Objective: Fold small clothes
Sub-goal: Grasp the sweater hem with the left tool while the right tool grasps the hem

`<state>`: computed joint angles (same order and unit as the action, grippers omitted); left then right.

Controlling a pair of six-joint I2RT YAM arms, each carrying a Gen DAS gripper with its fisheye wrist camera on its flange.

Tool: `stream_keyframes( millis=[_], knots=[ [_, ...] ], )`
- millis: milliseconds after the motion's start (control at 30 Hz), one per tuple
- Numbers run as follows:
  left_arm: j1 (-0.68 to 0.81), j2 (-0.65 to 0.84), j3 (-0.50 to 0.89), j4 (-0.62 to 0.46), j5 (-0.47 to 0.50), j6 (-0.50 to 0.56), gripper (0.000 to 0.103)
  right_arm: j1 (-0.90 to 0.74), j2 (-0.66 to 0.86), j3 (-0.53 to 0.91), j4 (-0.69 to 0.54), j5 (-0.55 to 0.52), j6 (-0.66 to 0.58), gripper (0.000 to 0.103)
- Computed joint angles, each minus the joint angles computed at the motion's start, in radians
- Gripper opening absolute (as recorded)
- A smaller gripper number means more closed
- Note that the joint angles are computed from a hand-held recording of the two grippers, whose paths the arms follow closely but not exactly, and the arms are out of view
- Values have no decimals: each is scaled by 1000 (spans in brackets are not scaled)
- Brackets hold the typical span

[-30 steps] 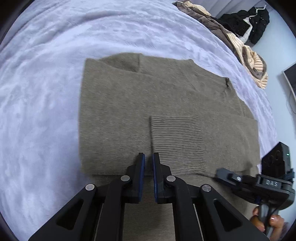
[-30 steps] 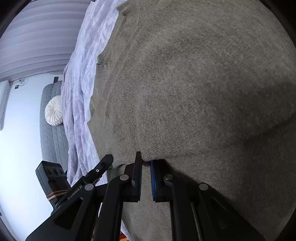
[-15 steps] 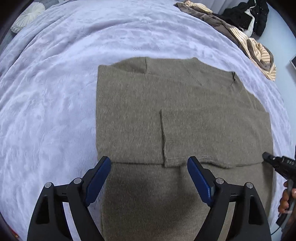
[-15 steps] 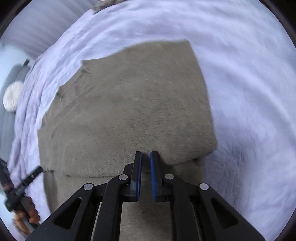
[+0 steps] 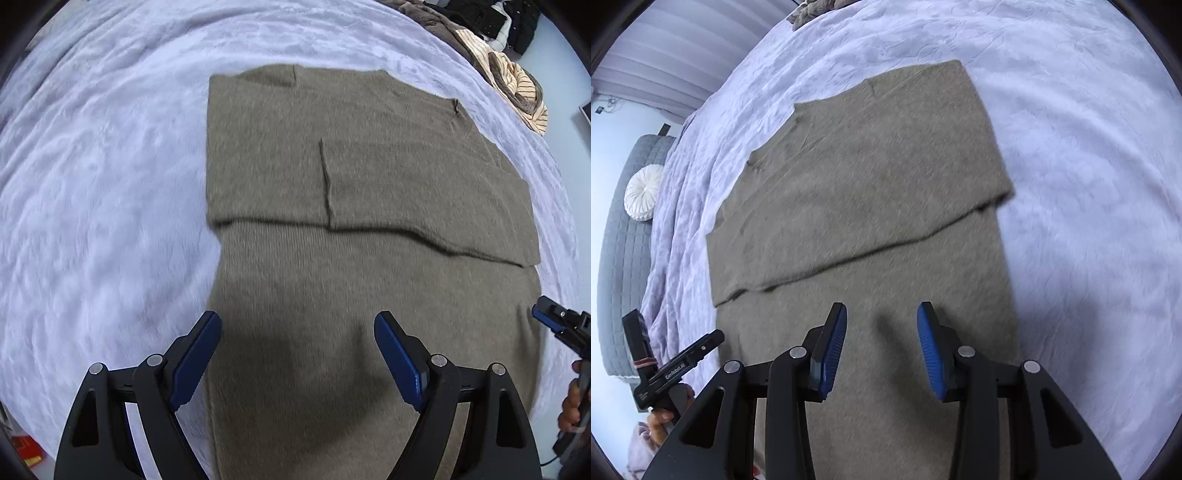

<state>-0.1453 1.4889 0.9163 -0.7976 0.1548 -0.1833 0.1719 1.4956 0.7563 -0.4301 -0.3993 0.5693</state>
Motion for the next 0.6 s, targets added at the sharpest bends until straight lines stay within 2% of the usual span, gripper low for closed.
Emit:
stream_keyframes(
  millis=[100, 233, 600],
  knots=[
    [-10, -41, -37, -2, -11, -14, 85, 27, -24, -27, -3, 4, 11, 43],
    [-26, -70, -65, -22, -20, -4, 85, 62, -73, -73, -1, -4, 50, 53],
    [-57, -142, -112, -91, -63, 42, 85, 119, -131, -108, -11, 11, 108, 53]
  ],
)
